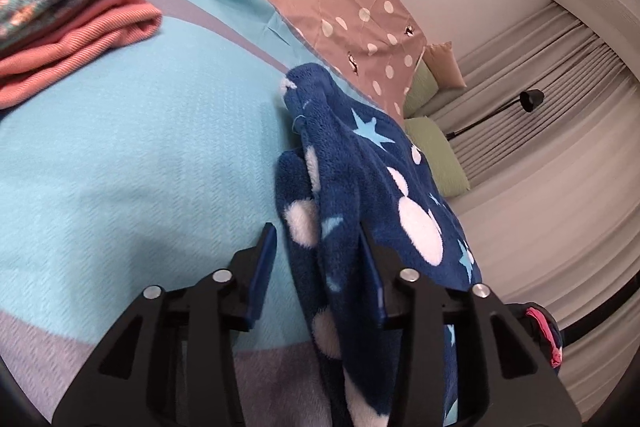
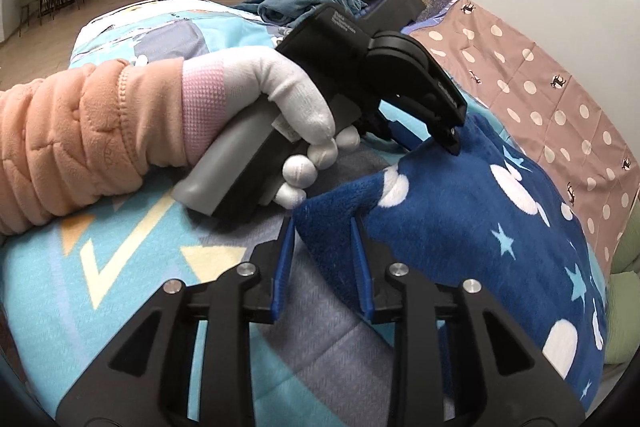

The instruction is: Fold small clothes

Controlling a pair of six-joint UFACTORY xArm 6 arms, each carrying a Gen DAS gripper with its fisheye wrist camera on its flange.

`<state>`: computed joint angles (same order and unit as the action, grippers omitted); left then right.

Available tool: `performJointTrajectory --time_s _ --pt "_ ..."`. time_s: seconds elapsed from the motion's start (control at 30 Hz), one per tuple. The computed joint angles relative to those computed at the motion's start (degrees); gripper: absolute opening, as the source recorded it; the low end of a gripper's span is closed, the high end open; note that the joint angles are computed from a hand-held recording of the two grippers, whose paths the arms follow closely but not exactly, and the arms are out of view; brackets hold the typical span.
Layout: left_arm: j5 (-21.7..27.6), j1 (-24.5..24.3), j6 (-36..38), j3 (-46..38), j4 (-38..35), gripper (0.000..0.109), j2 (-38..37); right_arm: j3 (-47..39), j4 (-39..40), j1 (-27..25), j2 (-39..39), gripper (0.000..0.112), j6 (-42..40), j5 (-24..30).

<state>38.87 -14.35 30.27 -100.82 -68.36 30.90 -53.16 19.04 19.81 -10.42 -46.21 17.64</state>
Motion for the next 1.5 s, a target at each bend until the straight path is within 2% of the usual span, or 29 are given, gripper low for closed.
performJointTrajectory --time_s 0.17,0.23,0.27,0.3,0.33,0.4,0.47,0.53,0.6,0.77,0.83,0.87,0.93,0.97,1.03,1.13,1.17,1.2,1.3,1.33,1.43,1.5 --pt "-0.02 1.03 2.18 5.35 -1.35 0.044 -3.95 2.15 5.89 -1.23 -3.41 0.030 -4.67 0.71" --pt "-2.23 1.00 2.68 7.67 -0.52 0.044 -5.60 2.56 6.83 -2.29 -4.34 0.031 -4.92 0.34" --pt "-4.66 0.62 0.61 8.52 2.41 0.043 -6.12 2.46 7.12 -3.00 -4.61 0.034 -4.76 0.40" --pt "-5.64 0.44 -1.19 8.77 4.76 0.038 -6.19 2.41 7.02 -3.40 -4.67 0.037 -4.46 0.35" --pt "-4.82 0.59 -1.45 8.42 4.91 0.032 -5.82 2.08 6.54 -4.21 -4.58 0.040 -3.85 0.24" --pt "-2.60 0.79 -0.36 7.47 4.15 0.032 -5.23 2.73 3.72 -5.10 -4.91 0.043 -1.74 -0.88" --pt "0.76 1.23 1.59 6.64 2.39 0.034 -4.96 5.28 -0.96 -6.14 -6.43 0.054 0.67 -3.44" --pt "3.45 1.75 2.59 6.25 -0.35 0.042 -4.66 7.43 -2.22 -8.07 -8.33 0.054 1.40 -4.53" --pt "4.16 1.95 3.80 6.57 -2.06 0.044 -4.84 6.81 1.30 -11.70 -9.28 0.054 3.54 -2.21" --pt "3.38 2.76 6.86 9.99 -10.14 0.045 -6.69 2.23 9.85 -21.60 -7.98 0.034 15.41 0.65" --pt "3.06 2.89 7.17 10.86 -11.65 0.047 -7.33 0.60 10.11 -24.04 -5.86 0.034 20.69 0.96" --pt "3.19 3.00 7.66 11.53 -12.44 0.050 -7.82 -0.02 9.95 -24.47 -4.73 0.034 21.82 1.99" --pt "3.61 2.99 9.39 12.79 -14.30 0.058 -8.91 -2.78 6.94 -24.85 0.55 0.036 23.59 9.93" --pt "4.22 3.01 9.90 12.91 -14.74 0.059 -9.08 -3.45 6.66 -25.21 1.80 0.037 23.43 12.06" --pt "6.49 2.99 11.92 13.02 -15.47 0.060 -9.16 -2.86 5.11 -25.01 0.80 0.037 23.48 11.86" --pt "5.64 1.55 12.06 11.86 -11.03 0.060 -8.59 -9.04 6.26 -27.31 2.87 0.037 24.95 20.37" --pt "5.33 1.06 12.01 11.56 -9.32 0.060 -8.57 -10.83 7.18 -27.86 3.34 0.034 25.56 21.70" --pt "5.56 0.55 12.24 11.16 -7.43 0.060 -8.52 -12.13 8.72 -28.01 3.43 0.034 25.00 20.78" --pt "3.47 -1.19 10.32 10.76 -0.98 0.060 -8.60 -14.69 8.70 -25.90 4.70 0.033 23.01 12.96" --pt "2.98 -1.45 9.99 10.78 -0.11 0.060 -8.68 -16.10 8.00 -25.46 6.07 0.036 23.44 12.79" --pt "3.54 -0.99 10.76 10.88 -1.35 0.060 -8.53 -23.19 1.51 -25.48 15.76 0.040 32.07 20.63" --pt "3.42 -1.00 10.75 10.70 -1.04 0.060 -8.35 -22.98 0.77 -25.39 16.35 0.040 32.38 20.00"
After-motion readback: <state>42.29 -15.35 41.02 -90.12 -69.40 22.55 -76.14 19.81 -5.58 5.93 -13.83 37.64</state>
